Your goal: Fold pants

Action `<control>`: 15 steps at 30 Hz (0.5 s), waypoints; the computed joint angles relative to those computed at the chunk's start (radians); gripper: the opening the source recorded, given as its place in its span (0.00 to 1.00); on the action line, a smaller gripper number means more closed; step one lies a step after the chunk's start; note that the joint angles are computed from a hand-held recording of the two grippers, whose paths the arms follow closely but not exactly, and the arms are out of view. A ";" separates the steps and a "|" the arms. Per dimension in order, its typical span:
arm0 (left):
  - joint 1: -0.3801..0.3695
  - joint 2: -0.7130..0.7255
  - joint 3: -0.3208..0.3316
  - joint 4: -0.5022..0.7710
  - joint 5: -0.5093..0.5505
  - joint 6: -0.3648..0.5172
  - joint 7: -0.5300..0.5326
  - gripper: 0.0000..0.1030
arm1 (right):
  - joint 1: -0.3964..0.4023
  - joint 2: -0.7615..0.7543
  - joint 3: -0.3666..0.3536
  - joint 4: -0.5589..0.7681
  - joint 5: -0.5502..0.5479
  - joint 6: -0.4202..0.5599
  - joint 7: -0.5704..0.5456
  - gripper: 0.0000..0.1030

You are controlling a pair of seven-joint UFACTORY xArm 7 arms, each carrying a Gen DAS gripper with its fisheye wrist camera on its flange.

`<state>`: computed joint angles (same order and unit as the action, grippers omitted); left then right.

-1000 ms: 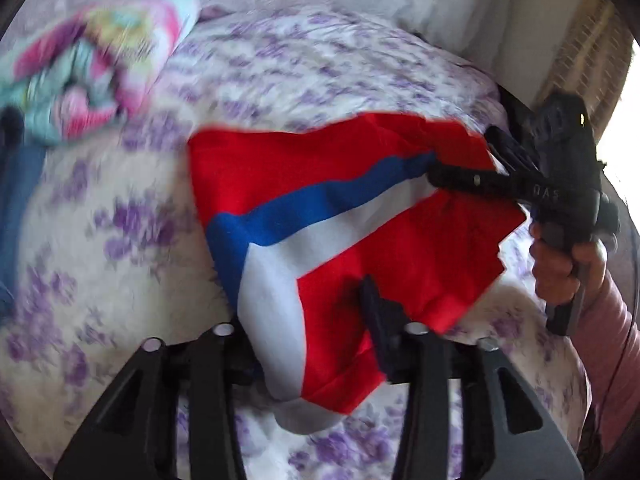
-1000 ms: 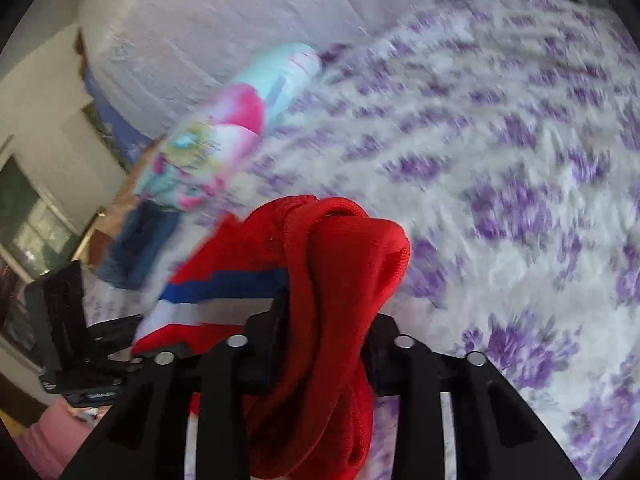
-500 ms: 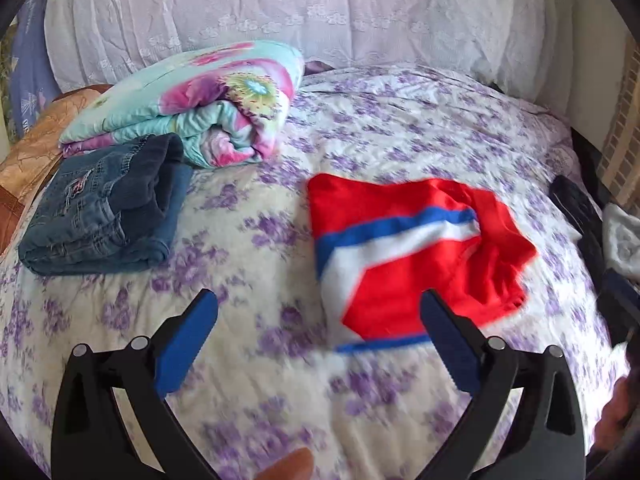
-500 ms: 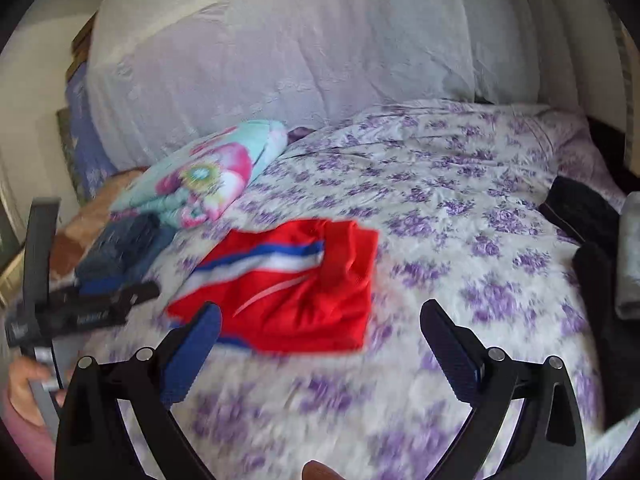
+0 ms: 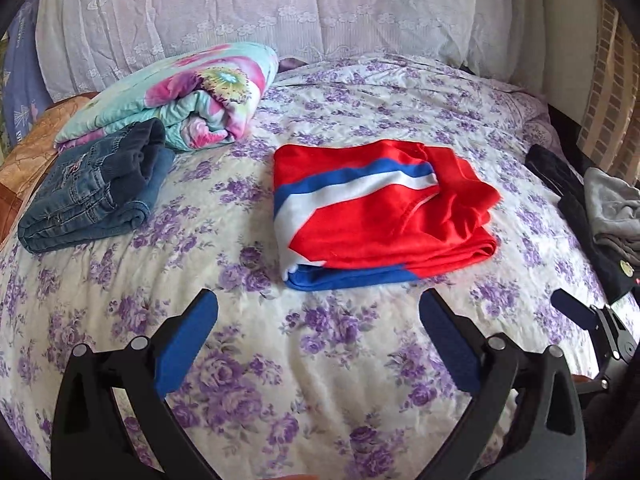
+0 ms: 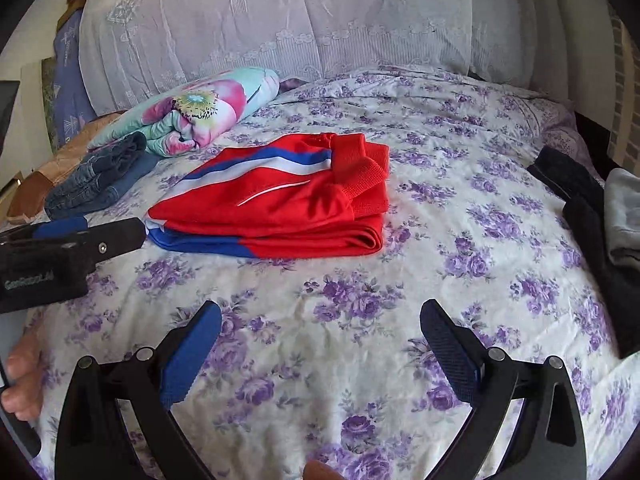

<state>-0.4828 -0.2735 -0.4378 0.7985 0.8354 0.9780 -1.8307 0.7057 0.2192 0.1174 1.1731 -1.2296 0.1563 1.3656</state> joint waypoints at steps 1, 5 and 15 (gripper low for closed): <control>-0.003 0.002 -0.004 0.003 0.004 0.001 0.002 0.96 | 0.002 -0.001 -0.001 0.000 -0.006 0.002 0.005 0.97; -0.020 0.022 -0.023 0.028 0.030 0.036 0.012 0.96 | -0.007 0.001 0.011 -0.003 0.052 0.026 -0.034 0.97; -0.043 0.041 0.004 0.036 0.029 0.011 0.038 0.96 | 0.021 0.011 -0.002 0.000 0.135 0.047 -0.135 0.97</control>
<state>-0.5258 -0.2323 -0.4335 0.8349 0.8642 0.9892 -1.7927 0.7266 0.2301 0.1158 1.1734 -1.0950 0.2034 1.2310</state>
